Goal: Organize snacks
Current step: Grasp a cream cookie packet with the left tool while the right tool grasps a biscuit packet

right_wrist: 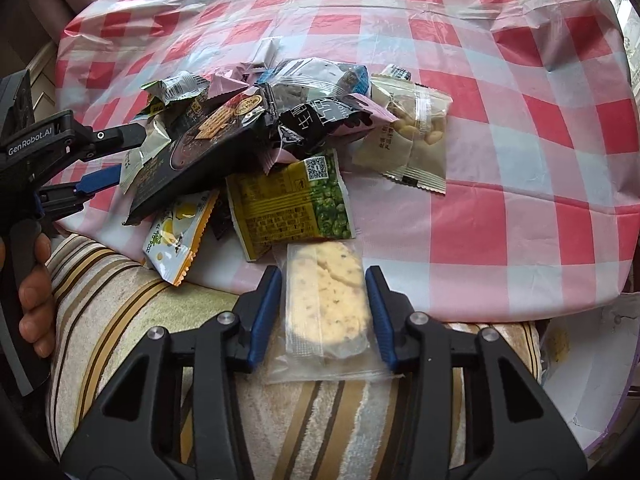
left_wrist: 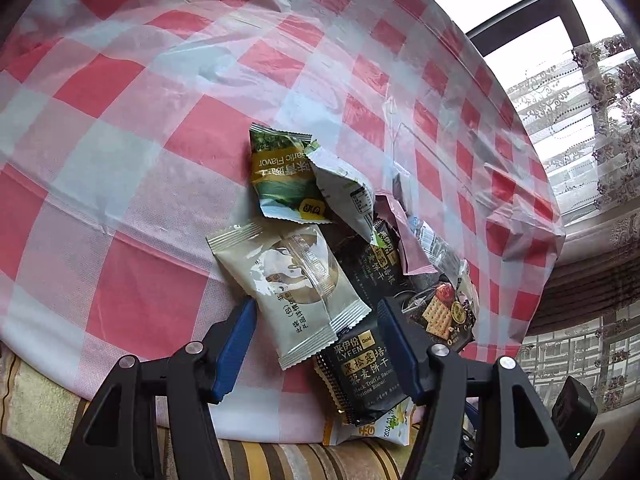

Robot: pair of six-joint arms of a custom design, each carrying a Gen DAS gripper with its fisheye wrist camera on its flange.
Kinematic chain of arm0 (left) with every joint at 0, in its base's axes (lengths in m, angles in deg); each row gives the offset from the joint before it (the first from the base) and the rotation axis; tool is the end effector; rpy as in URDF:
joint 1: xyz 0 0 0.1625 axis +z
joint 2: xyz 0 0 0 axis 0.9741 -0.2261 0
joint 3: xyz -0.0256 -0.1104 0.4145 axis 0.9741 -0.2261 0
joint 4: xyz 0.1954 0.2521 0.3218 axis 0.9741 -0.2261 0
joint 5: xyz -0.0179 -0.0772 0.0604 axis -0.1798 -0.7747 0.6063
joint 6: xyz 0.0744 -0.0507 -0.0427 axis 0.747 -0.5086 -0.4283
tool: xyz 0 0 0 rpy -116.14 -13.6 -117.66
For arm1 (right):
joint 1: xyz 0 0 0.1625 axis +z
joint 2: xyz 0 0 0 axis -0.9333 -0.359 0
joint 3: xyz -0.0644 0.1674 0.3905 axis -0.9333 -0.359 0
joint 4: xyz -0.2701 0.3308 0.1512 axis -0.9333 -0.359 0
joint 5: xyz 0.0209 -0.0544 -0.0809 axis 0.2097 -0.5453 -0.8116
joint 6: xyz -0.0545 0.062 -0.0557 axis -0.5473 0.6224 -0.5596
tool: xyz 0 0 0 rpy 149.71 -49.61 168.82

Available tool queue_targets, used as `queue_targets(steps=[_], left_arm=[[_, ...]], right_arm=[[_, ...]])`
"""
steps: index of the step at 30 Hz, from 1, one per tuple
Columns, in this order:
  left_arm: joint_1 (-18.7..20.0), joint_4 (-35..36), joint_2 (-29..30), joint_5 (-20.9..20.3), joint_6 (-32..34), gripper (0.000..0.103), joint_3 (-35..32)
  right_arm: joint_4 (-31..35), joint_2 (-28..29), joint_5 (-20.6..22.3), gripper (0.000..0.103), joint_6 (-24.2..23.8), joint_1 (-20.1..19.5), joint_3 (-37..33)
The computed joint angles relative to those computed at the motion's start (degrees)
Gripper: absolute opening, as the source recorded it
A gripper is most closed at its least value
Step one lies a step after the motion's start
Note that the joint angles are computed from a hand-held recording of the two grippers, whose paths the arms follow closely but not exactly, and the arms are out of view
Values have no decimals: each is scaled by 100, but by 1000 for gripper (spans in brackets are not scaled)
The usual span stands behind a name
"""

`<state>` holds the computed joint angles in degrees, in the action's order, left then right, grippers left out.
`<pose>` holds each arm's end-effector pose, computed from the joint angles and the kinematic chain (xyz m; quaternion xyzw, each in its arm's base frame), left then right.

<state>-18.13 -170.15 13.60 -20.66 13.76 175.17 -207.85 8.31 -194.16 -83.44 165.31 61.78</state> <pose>-0.1276 -0.5832 0.1328 -0.1970 0.9168 -0.3186 0.1382 0.1514 -0.6166 0.1301 0.2594 -0.9233 0.0486 0.2790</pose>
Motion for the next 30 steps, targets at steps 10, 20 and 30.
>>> queue_targets(steps=[10, 20, 30], left_arm=[[-122, 1856, 365, 1191, -86, 64, -788], [-282, 2916, 409, 1683, -432, 49, -879], [-554, 2696, 50, 1907, -890, 47, -385]], right_arm=[[-53, 97, 7, 48, -17, -21, -30], [-120, -15, 73, 48, 84, -50, 53], [-308, -320, 319, 44, 18, -97, 292]])
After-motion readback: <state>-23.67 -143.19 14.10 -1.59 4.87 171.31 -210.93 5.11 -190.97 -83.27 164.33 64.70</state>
